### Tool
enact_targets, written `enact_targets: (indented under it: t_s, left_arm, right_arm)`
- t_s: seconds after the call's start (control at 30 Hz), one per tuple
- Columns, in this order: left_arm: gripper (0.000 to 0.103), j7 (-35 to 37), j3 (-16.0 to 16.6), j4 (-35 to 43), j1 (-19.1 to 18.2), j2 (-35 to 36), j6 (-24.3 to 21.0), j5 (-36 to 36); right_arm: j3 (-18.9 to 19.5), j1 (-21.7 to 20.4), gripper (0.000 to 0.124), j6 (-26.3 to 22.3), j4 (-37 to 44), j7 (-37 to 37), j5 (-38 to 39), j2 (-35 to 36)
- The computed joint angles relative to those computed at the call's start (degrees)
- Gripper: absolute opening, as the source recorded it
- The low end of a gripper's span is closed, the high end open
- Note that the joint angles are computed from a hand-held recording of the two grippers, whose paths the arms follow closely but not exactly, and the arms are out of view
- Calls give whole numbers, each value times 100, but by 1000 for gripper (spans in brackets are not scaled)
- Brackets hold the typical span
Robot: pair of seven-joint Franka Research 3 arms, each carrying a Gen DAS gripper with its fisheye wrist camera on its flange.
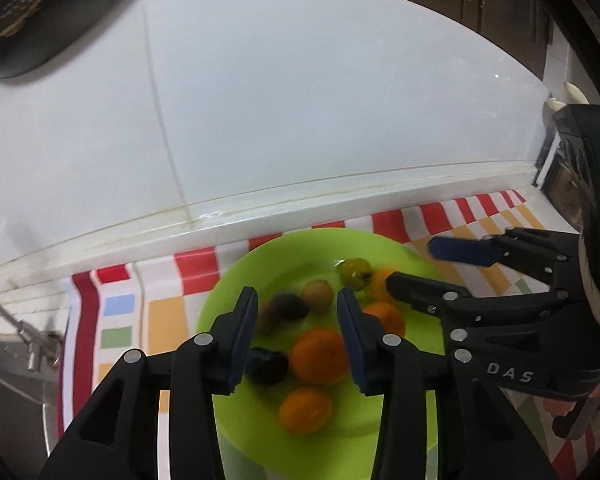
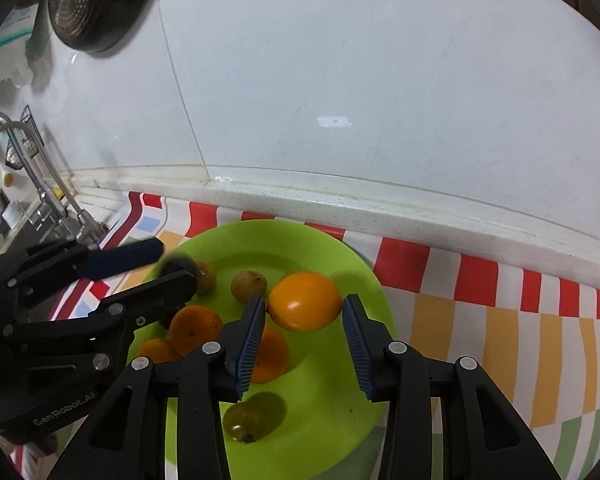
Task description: Organize fruits
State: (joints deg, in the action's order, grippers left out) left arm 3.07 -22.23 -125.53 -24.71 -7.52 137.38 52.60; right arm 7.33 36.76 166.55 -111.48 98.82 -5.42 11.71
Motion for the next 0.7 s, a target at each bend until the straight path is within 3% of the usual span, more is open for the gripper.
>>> enact_targets:
  t_s: [0.17, 0.23, 0.4, 0.53, 0.7]
  left_arm:
    - [48, -161, -228, -22, -168, -252, -901, -245]
    - [50, -303, -304, -81, -250, -390, -1123, -321]
    - [62, -584, -621, -26, -487, -602, -1930, -371]
    - [71, -851, -878, 36, -723, -781, -2652, -320]
    - [77, -853, -1019, -33, -988, -1036, -2911, -282]
  right_arm:
    - [-117, 104, 52, 106, -308, 464, -354, -296]
    - [-247, 199, 52, 180, -505, 1064, -904, -490]
    - [-100, 38, 52, 479, -1173, 2420, -2003, -1145]
    - [310, -373, 62, 550, -1567, 3803, -3227, -1646]
    - [1040, -1004, 63, 427, -2150, 5014, -3975, -2473]
